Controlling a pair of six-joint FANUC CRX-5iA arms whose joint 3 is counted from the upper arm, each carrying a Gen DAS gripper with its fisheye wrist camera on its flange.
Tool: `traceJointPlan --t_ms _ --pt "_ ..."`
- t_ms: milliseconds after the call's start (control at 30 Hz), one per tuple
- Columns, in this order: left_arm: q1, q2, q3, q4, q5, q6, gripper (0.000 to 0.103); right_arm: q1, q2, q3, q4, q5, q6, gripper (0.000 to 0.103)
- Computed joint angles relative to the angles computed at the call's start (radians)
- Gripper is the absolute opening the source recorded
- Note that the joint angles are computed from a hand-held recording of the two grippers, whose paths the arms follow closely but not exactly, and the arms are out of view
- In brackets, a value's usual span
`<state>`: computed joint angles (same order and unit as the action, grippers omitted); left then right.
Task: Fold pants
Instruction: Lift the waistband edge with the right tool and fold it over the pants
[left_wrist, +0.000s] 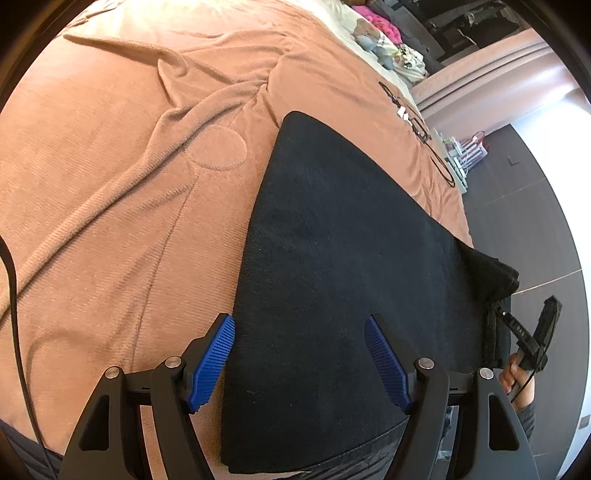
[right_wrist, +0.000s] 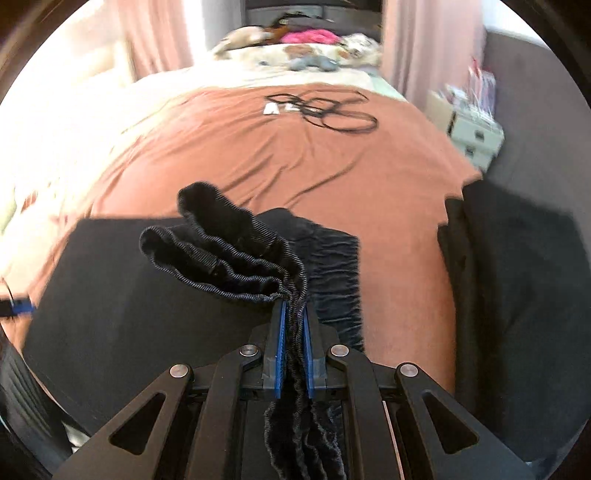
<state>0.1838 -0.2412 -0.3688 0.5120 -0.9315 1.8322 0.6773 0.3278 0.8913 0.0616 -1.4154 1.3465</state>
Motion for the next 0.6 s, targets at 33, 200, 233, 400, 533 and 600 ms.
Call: traceJointPlan --t_ms 33,200,233,400,533,600 --pt "-0.002 0.002 0.002 -0.003 0.000 0.003 0.075 -0.027 0.025 0.040 -0.033 -0.017 -0.006 0.006" --pt "-0.004 0.007 0.006 -0.011 -0.001 0.015 0.075 -0.131 0.078 0.123 -0.222 -0.072 -0.065 0.006" --pt "-0.004 0.007 0.007 -0.013 -0.001 0.017 0.075 -0.155 0.084 0.135 -0.270 -0.073 -0.067 0.009" --pt "-0.004 0.009 0.006 -0.013 -0.001 0.020 0.075 -0.256 0.068 0.125 -0.494 -0.051 -0.059 0.041" --pt "-0.005 0.007 0.002 -0.013 0.000 0.022 0.075 -0.296 0.032 0.062 -0.584 0.013 -0.025 0.060" --pt "-0.005 0.007 0.002 -0.012 0.000 0.020 0.075 -0.284 0.034 0.058 -0.552 0.003 -0.016 0.060"
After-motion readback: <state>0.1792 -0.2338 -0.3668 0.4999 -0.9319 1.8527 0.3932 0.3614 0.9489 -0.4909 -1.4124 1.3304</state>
